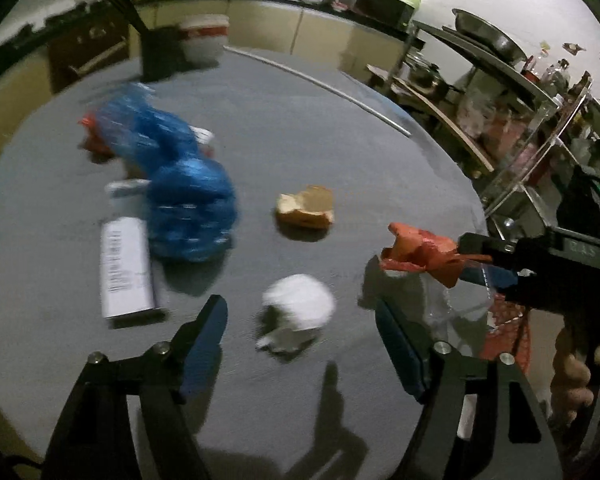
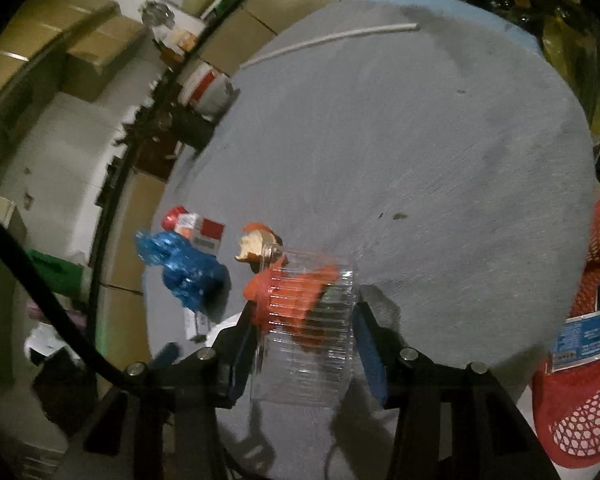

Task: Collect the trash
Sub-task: 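Hold the tray with the right gripper while the left gripper grasps the white tissue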

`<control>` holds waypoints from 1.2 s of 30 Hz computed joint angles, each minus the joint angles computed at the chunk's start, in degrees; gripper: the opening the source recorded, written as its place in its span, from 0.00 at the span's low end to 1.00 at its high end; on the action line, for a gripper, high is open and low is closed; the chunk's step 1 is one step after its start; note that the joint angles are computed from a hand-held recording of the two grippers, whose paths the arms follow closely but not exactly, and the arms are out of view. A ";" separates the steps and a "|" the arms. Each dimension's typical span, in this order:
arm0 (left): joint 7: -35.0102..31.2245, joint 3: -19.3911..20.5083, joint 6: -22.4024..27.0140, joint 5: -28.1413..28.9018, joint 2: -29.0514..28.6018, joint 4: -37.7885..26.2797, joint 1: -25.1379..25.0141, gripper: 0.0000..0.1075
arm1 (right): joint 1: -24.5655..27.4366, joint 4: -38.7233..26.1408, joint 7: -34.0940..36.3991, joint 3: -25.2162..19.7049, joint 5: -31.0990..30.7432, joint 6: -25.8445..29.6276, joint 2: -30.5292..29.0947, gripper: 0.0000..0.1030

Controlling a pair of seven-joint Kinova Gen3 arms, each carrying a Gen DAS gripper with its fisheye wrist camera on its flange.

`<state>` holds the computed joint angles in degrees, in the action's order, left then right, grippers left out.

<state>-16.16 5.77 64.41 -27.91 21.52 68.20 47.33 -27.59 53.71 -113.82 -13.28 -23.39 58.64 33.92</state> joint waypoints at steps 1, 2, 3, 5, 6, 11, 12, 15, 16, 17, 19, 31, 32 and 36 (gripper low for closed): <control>-0.33 0.12 0.04 0.54 0.53 -0.50 -0.42 0.72 | 1.04 1.58 0.76 -0.52 -1.01 -1.31 -0.64 0.49; -0.87 0.49 -0.46 1.10 1.08 -0.72 -1.14 0.72 | 2.16 3.24 1.78 -1.12 -2.15 -2.62 -1.29 0.49; -1.66 0.30 -0.70 1.93 1.90 -1.09 -1.48 0.72 | 2.88 4.41 2.47 -1.51 -3.06 -3.46 -1.71 0.49; -2.12 -1.14 -0.27 3.55 3.02 -1.73 -0.94 0.70 | 4.66 6.46 3.64 -2.41 -5.56 -4.80 -2.09 0.49; -1.59 -0.27 -1.46 3.23 2.82 -0.82 -1.57 0.70 | 5.84 7.66 4.41 -3.08 -7.30 -5.52 -2.17 0.49; -0.84 -0.97 -1.38 3.75 2.87 -0.10 -1.30 0.32 | 7.06 9.35 4.07 -2.92 -10.17 -5.47 -1.64 0.54; -0.22 -1.05 -2.12 3.98 2.42 0.63 -1.36 0.32 | 7.34 9.43 3.61 -2.89 -10.69 -5.14 -1.37 0.56; 0.84 -1.27 -1.34 2.68 2.07 1.03 -0.47 0.31 | 6.64 8.63 1.33 -1.53 -9.44 -3.67 -1.09 0.62; 1.23 -1.24 -1.06 2.24 1.87 1.28 -0.11 0.31 | 6.36 8.42 0.79 -1.07 -8.64 -3.36 -1.24 0.64; 1.76 -1.23 -0.88 1.66 1.57 1.61 0.36 0.31 | 6.44 8.83 0.89 -0.89 -8.10 -3.59 -1.64 0.64; 2.63 -1.05 -0.69 0.69 1.12 2.00 1.00 0.31 | 5.31 8.71 0.48 0.17 -5.50 -4.11 -2.62 0.64; 3.18 0.73 7.18 -6.13 1.56 -2.03 5.79 0.31 | 1.78 0.80 -2.06 1.07 -1.87 3.20 0.60 0.64; 2.85 0.67 7.47 -6.37 1.73 -2.42 6.23 0.31 | 1.38 -0.09 -2.90 1.23 -1.39 3.72 1.11 0.64; 2.16 0.17 7.31 -6.53 2.42 -3.60 7.11 0.31 | -2.04 -4.89 -6.27 3.74 3.62 6.33 2.98 0.64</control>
